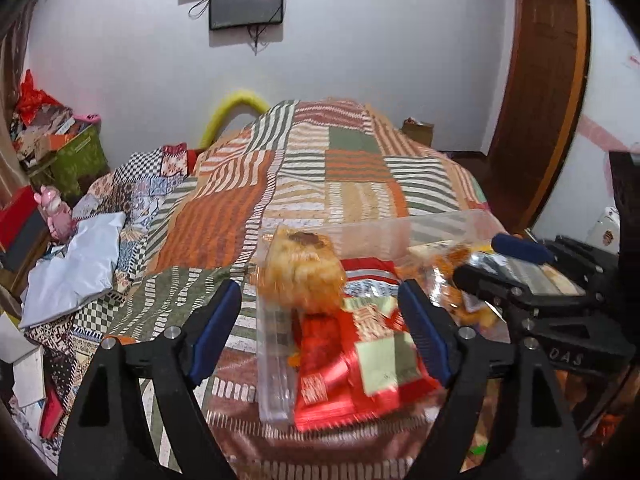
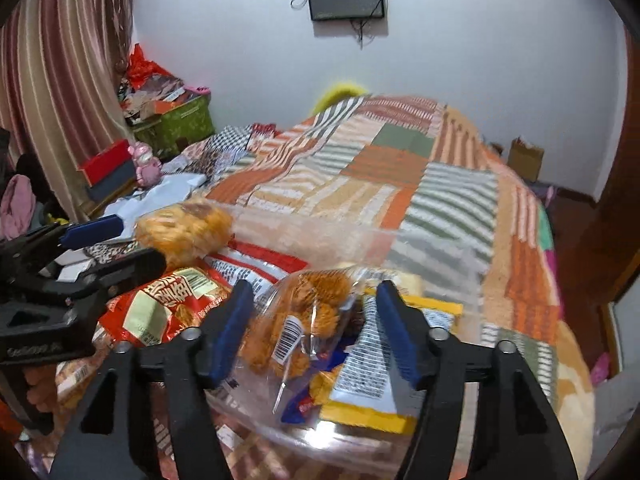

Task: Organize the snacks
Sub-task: 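Carry the cracker bag and bread-cake tray over the clear box and release both, then grasp the green-zip cookie bag with the right tool while the left tool grasps the barcoded bread roll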

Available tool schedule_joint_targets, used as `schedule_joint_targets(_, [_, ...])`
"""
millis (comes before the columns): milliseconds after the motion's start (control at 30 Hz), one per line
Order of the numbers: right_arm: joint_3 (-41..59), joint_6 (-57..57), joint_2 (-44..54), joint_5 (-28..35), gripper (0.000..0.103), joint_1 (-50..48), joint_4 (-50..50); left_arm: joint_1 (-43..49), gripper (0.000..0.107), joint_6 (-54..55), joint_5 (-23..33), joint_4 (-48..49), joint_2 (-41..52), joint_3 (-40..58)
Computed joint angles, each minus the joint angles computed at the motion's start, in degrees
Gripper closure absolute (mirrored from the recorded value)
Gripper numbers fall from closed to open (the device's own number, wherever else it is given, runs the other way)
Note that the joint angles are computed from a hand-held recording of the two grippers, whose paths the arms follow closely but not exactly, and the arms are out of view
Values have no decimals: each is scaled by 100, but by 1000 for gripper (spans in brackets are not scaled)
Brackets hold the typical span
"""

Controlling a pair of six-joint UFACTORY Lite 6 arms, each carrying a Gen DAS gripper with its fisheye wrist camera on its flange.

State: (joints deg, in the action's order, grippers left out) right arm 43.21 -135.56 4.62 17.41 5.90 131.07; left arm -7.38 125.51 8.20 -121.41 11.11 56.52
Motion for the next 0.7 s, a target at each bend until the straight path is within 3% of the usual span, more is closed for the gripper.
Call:
schedule_joint_targets(267, [-703, 671, -1258, -33, 36, -96, -803, 98, 24, -2044, 231, 2027, -1085, -810])
schedule_joint_targets(367, [-1101, 781, -1890, -65, 30, -91, -948, 166, 21, -2362, 278, 2373, -1525, -1157])
schedule_joint_targets(700, [-2267, 1898, -3479, -301, 28, 128, -2114, 731, 18, -3347, 651, 3601, -2800, -2386])
